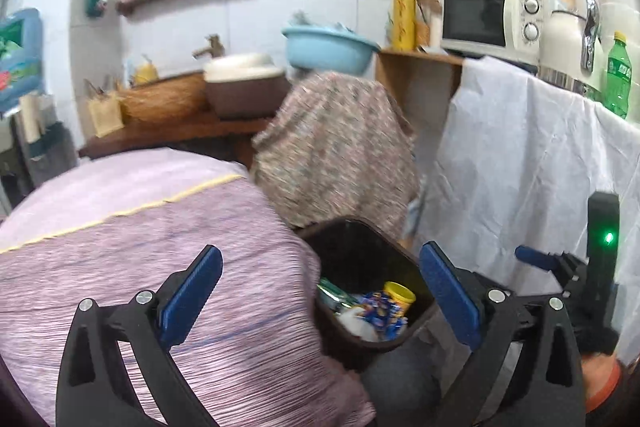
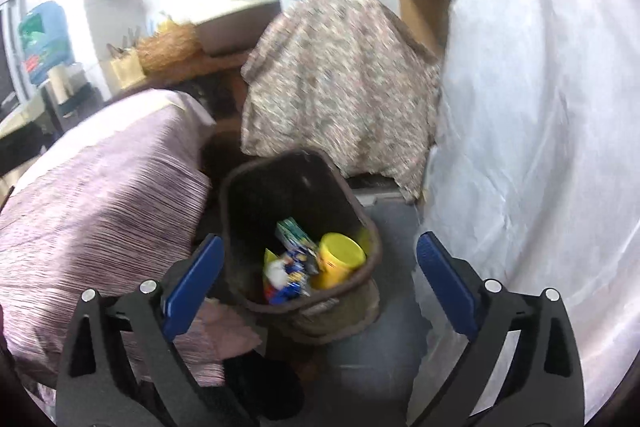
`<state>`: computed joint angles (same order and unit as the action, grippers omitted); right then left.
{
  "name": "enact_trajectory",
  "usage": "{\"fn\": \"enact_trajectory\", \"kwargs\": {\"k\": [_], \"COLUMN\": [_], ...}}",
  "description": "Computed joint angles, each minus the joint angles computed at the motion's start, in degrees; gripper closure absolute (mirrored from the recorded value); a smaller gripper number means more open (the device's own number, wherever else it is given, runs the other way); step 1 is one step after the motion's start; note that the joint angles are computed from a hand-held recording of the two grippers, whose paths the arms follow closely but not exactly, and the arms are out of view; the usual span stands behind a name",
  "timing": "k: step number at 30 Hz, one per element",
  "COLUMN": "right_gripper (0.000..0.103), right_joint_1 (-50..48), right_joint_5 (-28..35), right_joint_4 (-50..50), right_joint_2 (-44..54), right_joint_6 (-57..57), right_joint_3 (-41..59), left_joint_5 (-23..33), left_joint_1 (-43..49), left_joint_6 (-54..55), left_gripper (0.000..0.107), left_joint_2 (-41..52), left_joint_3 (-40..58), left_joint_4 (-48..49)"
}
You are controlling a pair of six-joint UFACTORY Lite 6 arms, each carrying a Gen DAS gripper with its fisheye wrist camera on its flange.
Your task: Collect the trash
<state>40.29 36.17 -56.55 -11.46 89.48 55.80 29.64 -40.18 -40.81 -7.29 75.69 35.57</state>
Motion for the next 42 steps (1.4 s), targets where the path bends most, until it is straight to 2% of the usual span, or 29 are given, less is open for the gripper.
{"fn": "enact_trajectory", "kwargs": {"k": [7, 14, 19, 23, 29, 39, 42], "right_gripper": [0.006, 0.006, 0.006, 0.006, 0.006, 0.006, 0.006], "right_joint_1": [12.0, 22.7, 30.2, 35.6, 40.3, 41.0, 40.7], "right_joint_5": [8.4, 16.7, 23.1, 28.2, 31.5, 32.5, 32.3], "right_joint_4": [-6.7, -9.8, -12.9, -15.2, -16.5, -16.4, -16.2], "right_joint_2": [3.4, 6.5, 7.0, 7.9, 8.1, 8.5, 8.0], "right_joint_6": [3.2, 4.1, 6.7, 8.3, 10.0, 10.3, 10.6], "right_joint_3": [9.6, 17.4, 18.7, 19.9, 20.1, 20.0, 19.5], "left_joint_5": [3.0, 5.9, 15.1, 20.4, 22.1, 22.0, 23.4], "left_joint_1": [0.7, 3.0, -4.0, -7.6, -8.5, -8.6, -10.1], "left_joint_6": [-6.2, -6.5, -21.0, -25.6, -26.8, -26.2, -27.0], "left_gripper": [0.009, 0.009, 0.009, 0.009, 0.009, 0.009, 0.009], "left_joint_2": [-14.4, -25.2, -31.6, -33.8, -36.1, -36.6, -36.5], "left_joint_3": [-11.5, -18.5, -23.0, -24.0, -25.3, -25.8, -25.9], "left_joint_4": [8.6, 9.2, 23.3, 27.2, 27.8, 26.8, 27.9]}}
